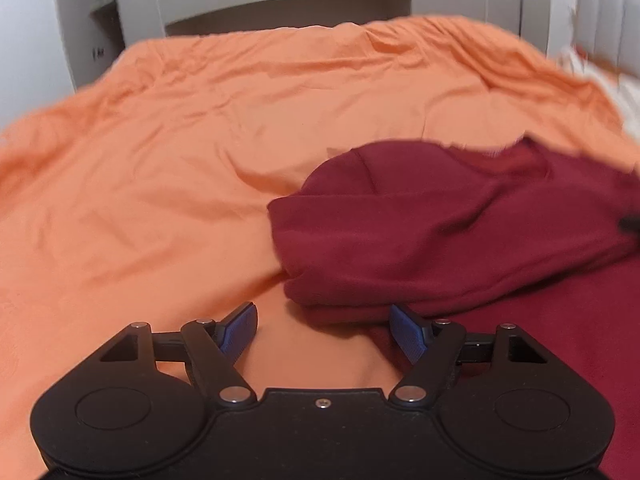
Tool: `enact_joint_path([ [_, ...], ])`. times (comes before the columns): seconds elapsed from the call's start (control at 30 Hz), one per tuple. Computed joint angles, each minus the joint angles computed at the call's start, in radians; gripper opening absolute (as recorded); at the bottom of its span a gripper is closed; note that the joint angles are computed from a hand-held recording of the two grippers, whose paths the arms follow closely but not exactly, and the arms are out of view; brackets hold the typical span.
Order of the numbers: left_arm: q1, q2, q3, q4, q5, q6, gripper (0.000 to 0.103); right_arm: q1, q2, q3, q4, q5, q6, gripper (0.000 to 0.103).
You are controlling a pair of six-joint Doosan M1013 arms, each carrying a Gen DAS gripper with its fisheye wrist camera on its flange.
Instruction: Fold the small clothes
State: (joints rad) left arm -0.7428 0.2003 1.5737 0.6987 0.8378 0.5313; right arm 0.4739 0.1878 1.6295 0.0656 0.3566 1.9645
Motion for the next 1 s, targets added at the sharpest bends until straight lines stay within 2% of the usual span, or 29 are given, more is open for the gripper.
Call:
enact_joint_path([
  [0.1,0.033,-0.028,0.031,-0.079,-0.113,-0.078,0.076,-0.001,0.002,-0.002,0.003,0.010,0.002,0.010],
  [0.2,0.052,-0.024,0.032,-0.116,-0.135,-0.153,0.074,0.002,0.003,-0.003,-0.010,0.018,0.010,0.011],
  [0.3,0.059,-0.010,0.017,-0.126,-0.100,-0.217,0.054,0.000,0.001,0.000,0.004,0.017,0.000,0.011],
  [0.37,0.063,-0.007,0.015,-0.140,-0.099,-0.234,0.027,-0.001,0.001,0.001,0.013,0.017,-0.009,0.011],
  [0.47,0.059,-0.011,0.019,-0.119,-0.109,-0.272,0.011,0.001,0.000,0.000,0.003,0.019,-0.011,0.011],
  [0.57,0.051,-0.021,0.031,-0.055,-0.114,-0.395,0.008,0.005,0.000,-0.003,-0.013,0.027,-0.017,0.011],
  [0.6,0.047,-0.019,0.025,-0.046,-0.092,-0.405,0.008,0.007,0.001,-0.006,-0.016,0.035,-0.023,0.011],
  [0.67,0.041,-0.010,0.009,-0.039,-0.043,-0.382,0.008,0.009,0.003,-0.012,-0.009,0.053,-0.049,0.011],
  [0.8,0.045,0.016,-0.014,-0.088,0.011,-0.313,0.008,0.012,0.008,-0.020,-0.012,0.077,-0.062,0.011],
  [0.93,0.047,0.006,-0.005,-0.083,-0.016,-0.306,0.009,0.008,0.002,-0.014,0.006,0.073,-0.069,0.015],
  [1.0,0.048,-0.003,0.004,-0.082,-0.043,-0.308,0.015,0.004,-0.002,-0.008,0.025,0.067,-0.076,0.017],
])
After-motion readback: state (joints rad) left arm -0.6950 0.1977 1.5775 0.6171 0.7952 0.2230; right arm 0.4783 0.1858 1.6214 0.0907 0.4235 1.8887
